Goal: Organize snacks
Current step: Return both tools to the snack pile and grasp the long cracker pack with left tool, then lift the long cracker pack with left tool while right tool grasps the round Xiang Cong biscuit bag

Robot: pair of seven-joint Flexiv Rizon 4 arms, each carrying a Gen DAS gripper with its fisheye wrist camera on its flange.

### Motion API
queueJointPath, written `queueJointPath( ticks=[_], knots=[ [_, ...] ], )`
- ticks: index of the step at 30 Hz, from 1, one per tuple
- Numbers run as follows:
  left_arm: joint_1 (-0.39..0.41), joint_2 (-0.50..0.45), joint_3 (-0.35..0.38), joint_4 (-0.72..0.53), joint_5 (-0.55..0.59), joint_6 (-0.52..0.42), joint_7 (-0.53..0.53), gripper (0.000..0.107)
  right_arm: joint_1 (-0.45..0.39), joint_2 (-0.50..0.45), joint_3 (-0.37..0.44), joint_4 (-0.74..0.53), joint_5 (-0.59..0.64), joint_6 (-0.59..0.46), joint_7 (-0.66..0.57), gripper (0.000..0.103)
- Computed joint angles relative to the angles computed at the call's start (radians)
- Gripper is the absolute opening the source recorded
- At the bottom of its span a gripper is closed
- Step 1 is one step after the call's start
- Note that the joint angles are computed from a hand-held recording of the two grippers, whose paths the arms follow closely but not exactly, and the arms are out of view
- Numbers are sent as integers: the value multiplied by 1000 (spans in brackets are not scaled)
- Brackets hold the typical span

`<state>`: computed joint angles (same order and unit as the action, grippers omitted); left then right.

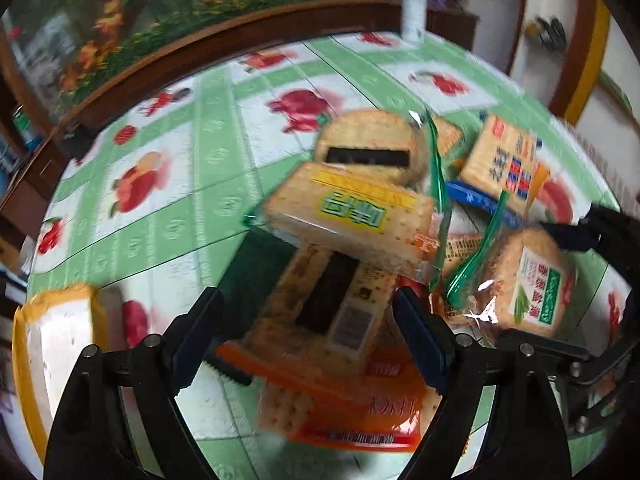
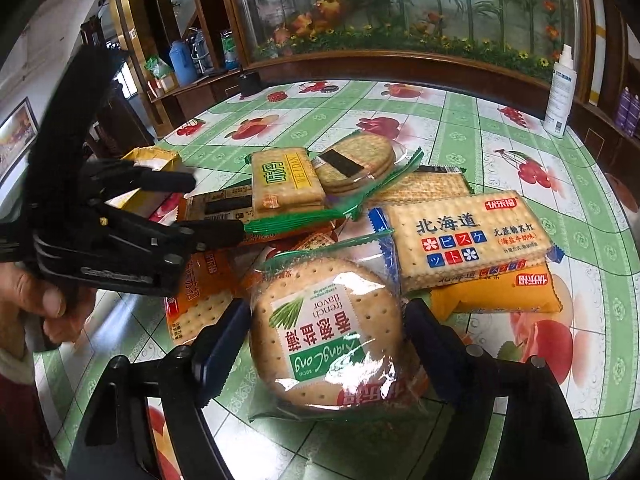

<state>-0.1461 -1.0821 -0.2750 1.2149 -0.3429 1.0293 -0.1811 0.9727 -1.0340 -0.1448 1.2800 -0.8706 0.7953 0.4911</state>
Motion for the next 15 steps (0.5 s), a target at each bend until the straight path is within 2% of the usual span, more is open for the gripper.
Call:
queueJointPath(
  ticks=[2, 3, 5, 6, 7, 9, 11, 15],
  knots=[
    [-18, -10, 25, -17, 22, -31, -2, 87, -3, 1, -3, 5, -5, 13, 5, 81],
    [-22, -14, 26, -10, 32, -13, 10, 87, -3, 3, -5, 10, -9, 19, 10, 81],
    [-9, -17, 4, -9, 15, -25, 20, 85, -4, 4, -6, 12, -11, 23, 13, 80],
    [-7, -18, -2, -7, 6, -9, 14, 70, -3, 9, -10, 24, -17, 36, 28, 79],
    [-7, -18, -4, -9, 0, -4, 9, 66, -3, 9, -10, 24, -18, 36, 28, 77],
    [-6, -17, 3, -33, -8, -63, -13, 58, 0, 17, -20, 43, -32, 55, 58, 69],
    [3, -11, -4, -22, -17, -69, -5, 55, 12, 46, -52, 105, -77, 112, 157, 58],
    [34, 6, -33, 38, -45, -19, 19, 54, 7, 60, -56, 137, -127, 148, 226, 54]
  ],
)
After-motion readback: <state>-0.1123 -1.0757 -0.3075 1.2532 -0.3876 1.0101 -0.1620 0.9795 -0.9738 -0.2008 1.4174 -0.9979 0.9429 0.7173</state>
